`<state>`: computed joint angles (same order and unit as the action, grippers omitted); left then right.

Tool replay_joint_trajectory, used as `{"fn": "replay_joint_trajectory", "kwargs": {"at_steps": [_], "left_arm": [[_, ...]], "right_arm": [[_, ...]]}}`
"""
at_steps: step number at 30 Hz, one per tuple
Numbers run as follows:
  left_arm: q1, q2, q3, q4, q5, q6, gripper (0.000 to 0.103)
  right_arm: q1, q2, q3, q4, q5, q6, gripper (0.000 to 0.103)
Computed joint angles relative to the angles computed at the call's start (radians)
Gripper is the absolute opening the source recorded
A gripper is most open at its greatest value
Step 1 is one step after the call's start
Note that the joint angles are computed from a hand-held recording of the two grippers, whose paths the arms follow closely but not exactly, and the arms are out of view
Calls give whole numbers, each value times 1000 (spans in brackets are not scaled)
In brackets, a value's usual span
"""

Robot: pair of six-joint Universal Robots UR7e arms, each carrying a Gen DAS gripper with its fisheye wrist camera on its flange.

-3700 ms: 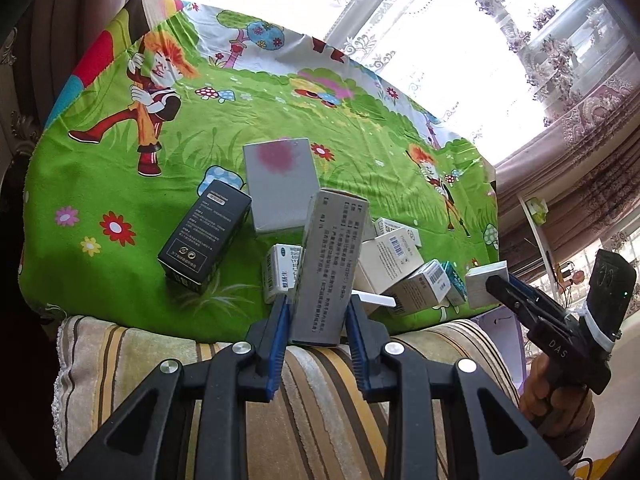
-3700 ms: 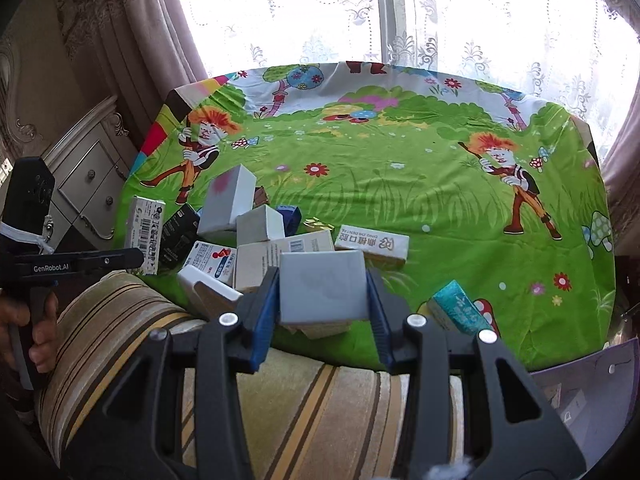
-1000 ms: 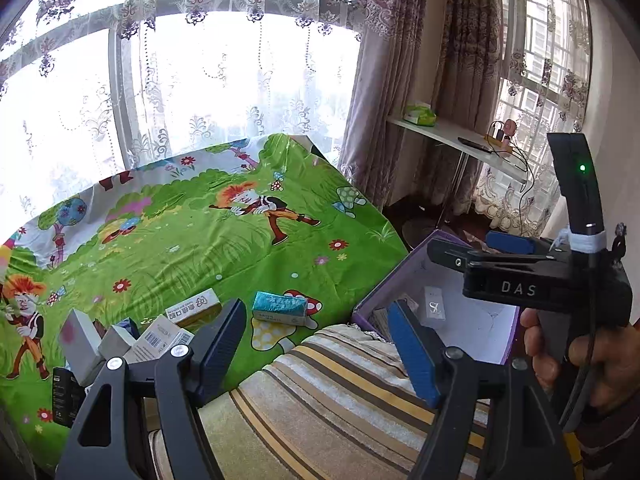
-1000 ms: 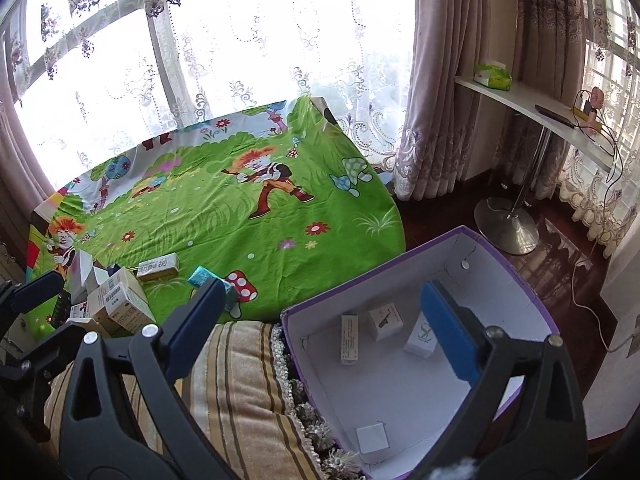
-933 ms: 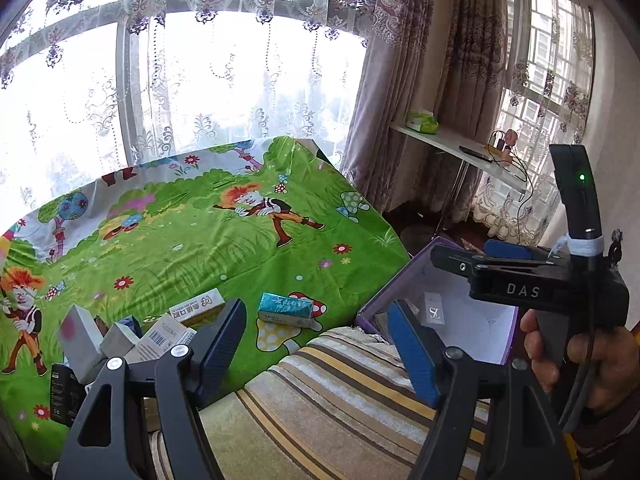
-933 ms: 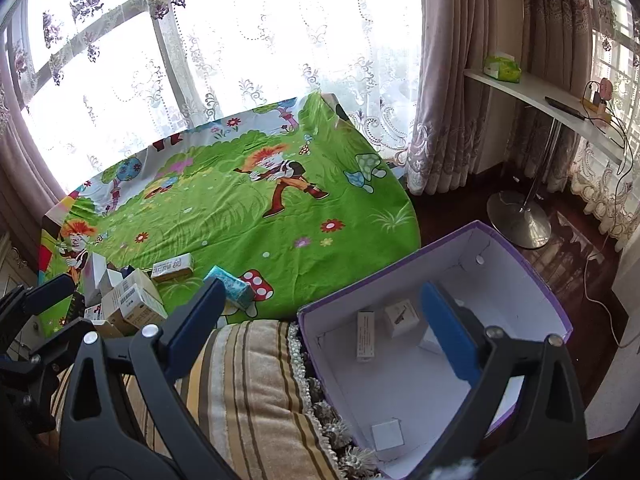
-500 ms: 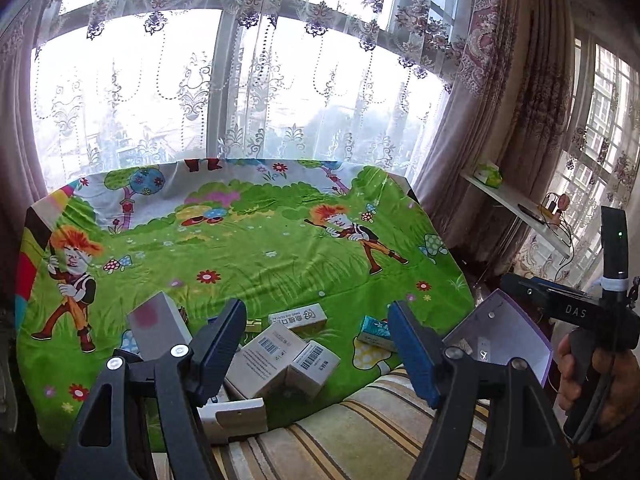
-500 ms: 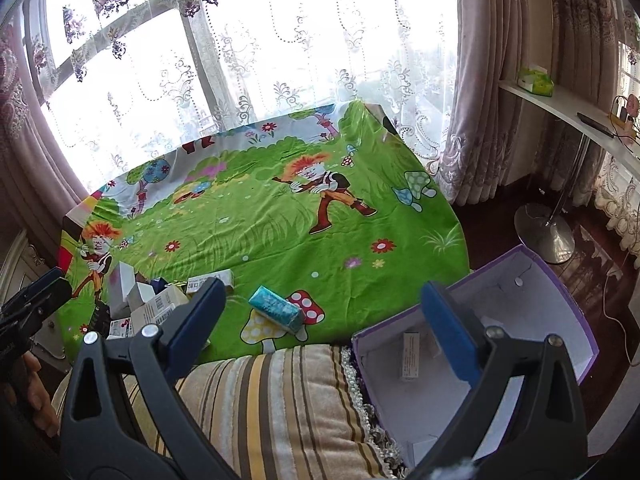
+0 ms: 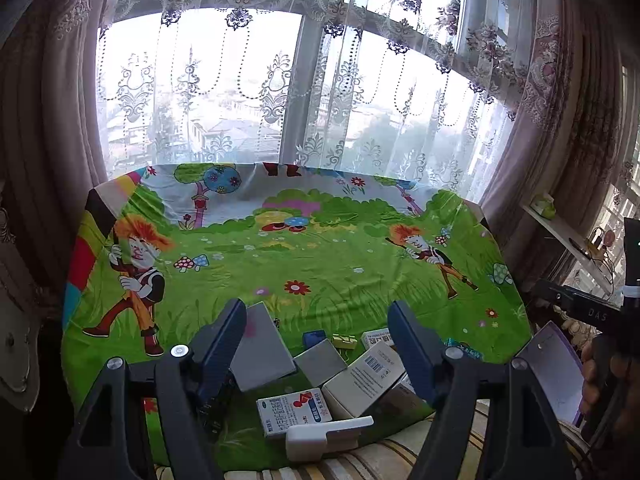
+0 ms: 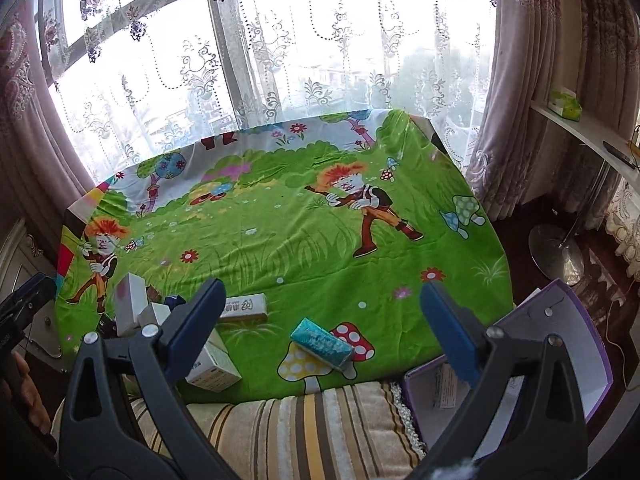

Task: Organize rigid objects
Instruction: 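Move both tools back over the remaining items on the bed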

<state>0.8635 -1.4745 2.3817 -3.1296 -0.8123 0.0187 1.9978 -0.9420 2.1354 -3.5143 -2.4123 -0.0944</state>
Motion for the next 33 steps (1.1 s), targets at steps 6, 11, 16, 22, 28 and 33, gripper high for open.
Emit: {"fn": "replay_joint_trajectory", "kwargs": {"at_steps": [6, 11, 16, 22, 28, 33], "left_arm": [[64, 3, 17, -76, 60, 1, 74], [122, 5, 25, -68, 89, -42, 74], [149, 11, 37, -66, 144, -64, 74], [197, 15, 12, 63, 129, -157, 74], [251, 48, -38, 208, 82, -216, 74], [257, 58, -53, 270, 77, -233, 74]], "right_arm": [[-31, 95, -21, -67, -58, -60, 99], [-59, 115, -7, -62, -63, -67, 99], [-66, 151, -24, -95, -97, -114, 99], [-92, 161, -19, 0, -62, -88, 98], [-116, 160, -26, 91, -29, -66, 93], [-129, 158, -32, 166, -8, -56, 90]]}}
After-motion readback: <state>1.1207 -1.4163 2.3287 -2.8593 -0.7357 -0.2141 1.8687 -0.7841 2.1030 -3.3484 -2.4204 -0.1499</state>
